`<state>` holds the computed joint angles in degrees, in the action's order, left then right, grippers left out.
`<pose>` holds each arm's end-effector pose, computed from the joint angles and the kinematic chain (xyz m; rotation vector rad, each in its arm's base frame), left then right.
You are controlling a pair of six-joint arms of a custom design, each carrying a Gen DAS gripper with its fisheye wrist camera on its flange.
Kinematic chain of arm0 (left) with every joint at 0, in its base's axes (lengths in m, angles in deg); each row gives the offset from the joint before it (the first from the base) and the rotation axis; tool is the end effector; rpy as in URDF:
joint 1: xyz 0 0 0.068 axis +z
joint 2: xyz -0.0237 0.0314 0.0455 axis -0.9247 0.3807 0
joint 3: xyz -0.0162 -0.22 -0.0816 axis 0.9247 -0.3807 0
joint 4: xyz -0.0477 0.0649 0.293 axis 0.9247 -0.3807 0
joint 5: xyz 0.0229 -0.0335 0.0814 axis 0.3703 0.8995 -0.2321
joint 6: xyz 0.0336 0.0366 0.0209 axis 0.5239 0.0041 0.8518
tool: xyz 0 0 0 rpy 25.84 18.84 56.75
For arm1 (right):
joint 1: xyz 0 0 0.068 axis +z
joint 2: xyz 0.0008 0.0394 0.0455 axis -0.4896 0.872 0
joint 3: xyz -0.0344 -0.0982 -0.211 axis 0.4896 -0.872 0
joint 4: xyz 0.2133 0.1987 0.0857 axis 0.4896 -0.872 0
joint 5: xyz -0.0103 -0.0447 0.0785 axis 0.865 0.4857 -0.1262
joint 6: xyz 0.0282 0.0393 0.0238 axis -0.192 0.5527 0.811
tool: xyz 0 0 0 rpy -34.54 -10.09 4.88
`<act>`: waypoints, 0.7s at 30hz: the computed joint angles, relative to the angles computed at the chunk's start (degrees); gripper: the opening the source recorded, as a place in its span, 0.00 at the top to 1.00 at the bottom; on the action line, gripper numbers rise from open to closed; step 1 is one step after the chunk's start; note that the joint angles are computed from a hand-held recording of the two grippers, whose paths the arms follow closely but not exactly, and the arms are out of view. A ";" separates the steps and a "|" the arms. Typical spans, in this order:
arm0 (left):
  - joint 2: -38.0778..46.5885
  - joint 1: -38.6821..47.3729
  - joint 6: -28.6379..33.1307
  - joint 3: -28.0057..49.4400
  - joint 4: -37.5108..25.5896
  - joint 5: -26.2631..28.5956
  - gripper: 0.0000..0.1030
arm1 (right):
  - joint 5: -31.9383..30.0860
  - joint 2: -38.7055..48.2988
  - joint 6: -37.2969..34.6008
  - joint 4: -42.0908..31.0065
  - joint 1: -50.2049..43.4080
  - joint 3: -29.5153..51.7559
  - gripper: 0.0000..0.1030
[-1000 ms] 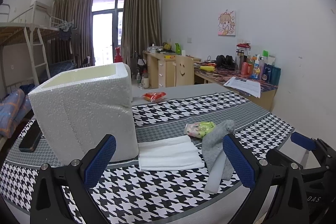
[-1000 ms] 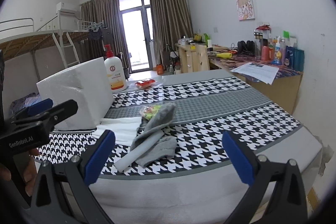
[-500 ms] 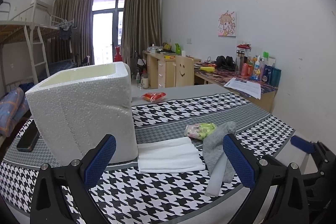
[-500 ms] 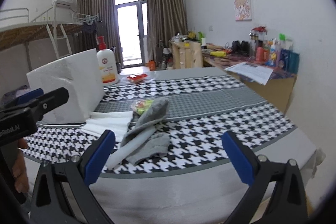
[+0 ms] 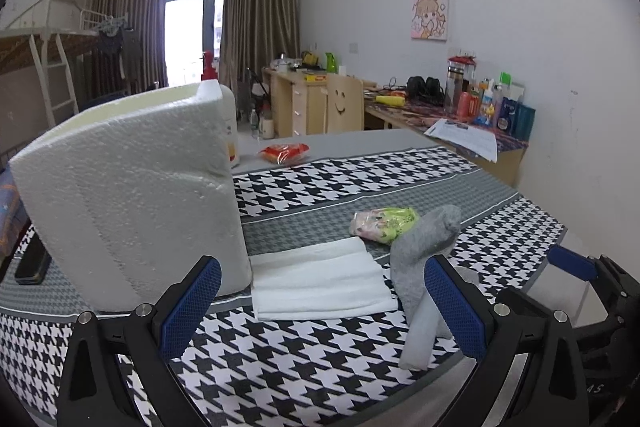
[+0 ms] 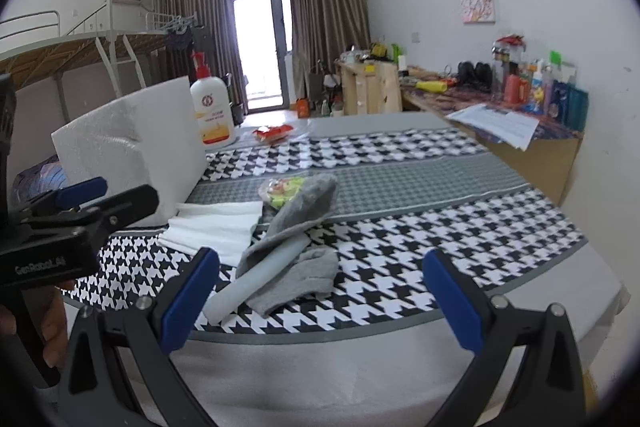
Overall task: Organize soft objects
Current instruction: 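Lower the left tool onto the white cloth and close it while the right tool approaches the grey sock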
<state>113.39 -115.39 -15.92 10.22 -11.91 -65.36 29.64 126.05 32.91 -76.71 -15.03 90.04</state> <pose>0.2740 -0.2704 0.1669 0.0369 2.0954 -0.0712 0.2605 0.0699 0.1490 -0.2644 2.0871 0.2831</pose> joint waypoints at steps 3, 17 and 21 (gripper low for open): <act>1.19 0.72 0.45 0.77 0.14 1.28 0.01 | -0.88 2.76 0.22 -0.27 0.11 1.54 0.00; 9.92 4.96 1.20 9.79 -6.41 9.90 0.17 | -2.27 9.70 -3.91 -1.02 1.27 5.33 0.07; 11.96 5.73 1.81 11.80 -7.67 11.50 0.18 | -2.12 12.03 -4.37 -1.16 2.04 6.63 0.13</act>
